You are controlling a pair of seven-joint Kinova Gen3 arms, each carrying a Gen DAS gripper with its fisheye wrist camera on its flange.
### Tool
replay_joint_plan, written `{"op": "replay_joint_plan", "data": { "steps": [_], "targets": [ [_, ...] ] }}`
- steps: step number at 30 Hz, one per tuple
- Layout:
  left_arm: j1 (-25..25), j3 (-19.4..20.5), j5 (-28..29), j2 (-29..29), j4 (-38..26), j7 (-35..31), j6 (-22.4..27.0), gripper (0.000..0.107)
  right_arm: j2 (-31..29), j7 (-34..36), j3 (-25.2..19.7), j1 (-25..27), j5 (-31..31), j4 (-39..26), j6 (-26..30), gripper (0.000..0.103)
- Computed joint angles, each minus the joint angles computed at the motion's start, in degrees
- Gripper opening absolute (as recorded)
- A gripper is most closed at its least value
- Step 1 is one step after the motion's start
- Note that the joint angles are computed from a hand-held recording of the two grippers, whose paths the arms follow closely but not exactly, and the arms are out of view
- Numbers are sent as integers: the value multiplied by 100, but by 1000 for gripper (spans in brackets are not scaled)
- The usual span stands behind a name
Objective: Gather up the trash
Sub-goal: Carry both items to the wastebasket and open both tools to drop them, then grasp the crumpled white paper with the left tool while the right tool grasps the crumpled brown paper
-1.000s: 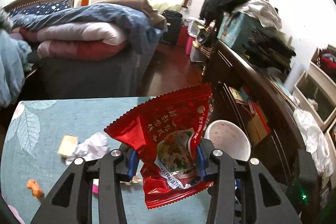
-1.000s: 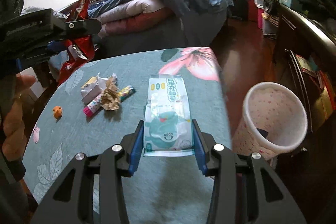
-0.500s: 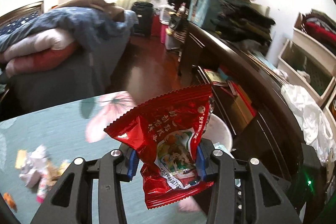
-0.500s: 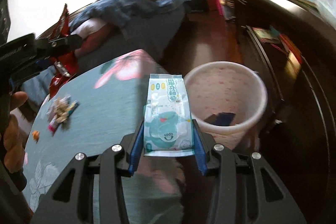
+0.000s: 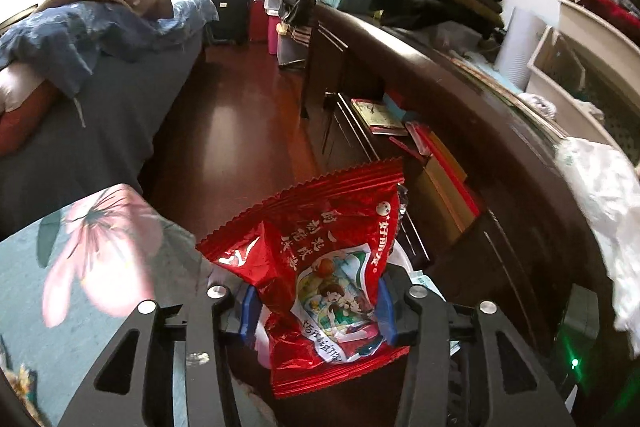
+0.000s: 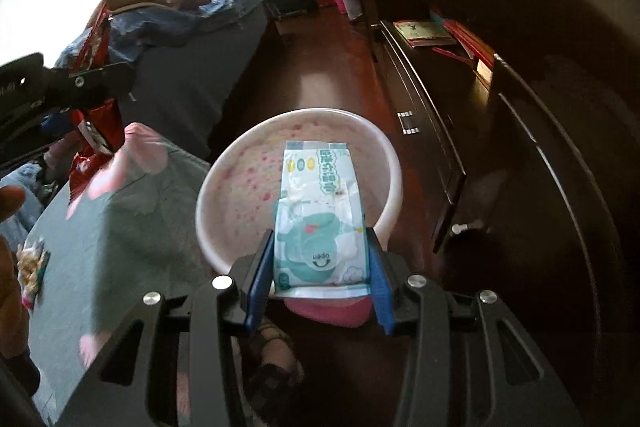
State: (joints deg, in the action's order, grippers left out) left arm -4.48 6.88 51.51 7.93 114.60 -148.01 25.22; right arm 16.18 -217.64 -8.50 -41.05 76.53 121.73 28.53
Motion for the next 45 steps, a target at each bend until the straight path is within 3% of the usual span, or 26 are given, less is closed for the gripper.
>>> {"op": "replay_joint_plan", "data": {
  "steps": [4,7,11,18,22,27,35,39,45],
  "targets": [
    [2,91,-8,303,-217,261,-118,65,268,-151,137,116,386,-202,-156,47],
    [-161,172,40,404,-333,313,11,74,420,-18,102,61,261,-358,116,53],
    [-364,249,374,344,-277,-43,114,78,452,-49,90,-65,259,-352,304,58],
    [-539,-55,728,79,-207,-349,777,79,299,38,-19,-291,-52,-237,517,61],
    [-570,-414,812,-356,129,-564,948,83,73,119,-158,-532,-274,-210,800,65],
    [-542,-918,605,-1074,714,-697,712,90,-162,518,-420,-925,-604,-399,1325,73],
    [-695,-2123,49,-1968,1367,-1006,560,99,-93,1504,-716,-1610,-1055,-1211,1937,86],
    [-1090,-2804,-261,-1887,1350,-1210,888,99,118,1960,-673,-1879,-1200,-1657,1848,86],
    [-1995,-3368,140,-1181,1105,-1929,1160,99,578,2889,-506,-2291,-1610,-2425,1875,86]
  ]
}}
